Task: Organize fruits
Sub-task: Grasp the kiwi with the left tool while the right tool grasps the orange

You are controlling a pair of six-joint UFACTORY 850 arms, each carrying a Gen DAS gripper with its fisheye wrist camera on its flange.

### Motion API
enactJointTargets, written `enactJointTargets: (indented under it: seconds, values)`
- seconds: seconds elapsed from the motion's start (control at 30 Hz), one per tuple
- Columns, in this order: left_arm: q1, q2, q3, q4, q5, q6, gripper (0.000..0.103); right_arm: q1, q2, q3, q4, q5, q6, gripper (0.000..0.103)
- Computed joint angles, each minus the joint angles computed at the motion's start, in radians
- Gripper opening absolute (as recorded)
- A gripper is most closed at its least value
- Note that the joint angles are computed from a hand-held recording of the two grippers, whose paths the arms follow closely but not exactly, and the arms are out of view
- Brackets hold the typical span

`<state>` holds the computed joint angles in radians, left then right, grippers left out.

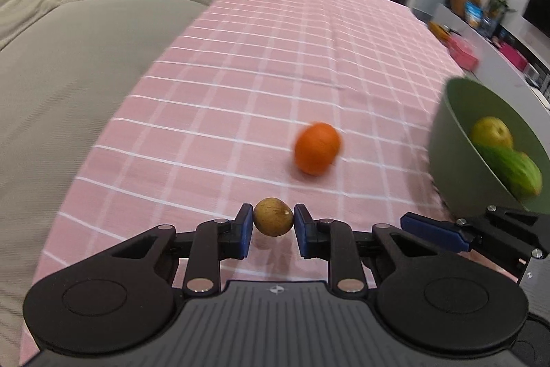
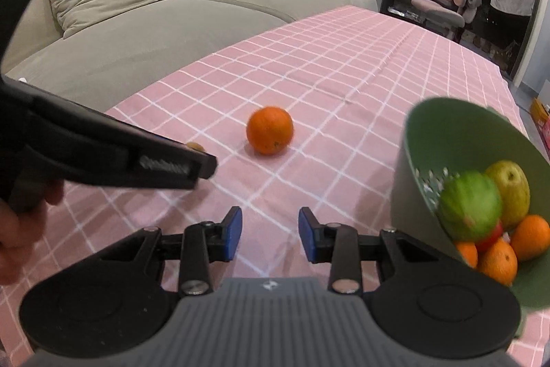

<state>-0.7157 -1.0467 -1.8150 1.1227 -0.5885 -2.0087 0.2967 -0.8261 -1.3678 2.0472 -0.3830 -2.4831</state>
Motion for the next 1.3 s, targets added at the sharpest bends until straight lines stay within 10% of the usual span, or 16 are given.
enactJointTargets:
  seconds: [0.33,0.83,1.3]
  values:
    - [0.019,0.047,0.064,0.013,-0.039,-0.104,0.028,0.057,-0.087,-0.136,0.186,0.044,-0.093,0.052]
    - [0.027,0.058,0.070,0.005,-0.023,-0.130,0.028,0.075,-0.195,-0.315,-0.109,0.107,0.219,0.041]
    - [0.003,0.105,0.070,0.075,-0.038,-0.162,0.028,0.038,-0.025,-0.126,-0.009,0.011,0.110,0.040]
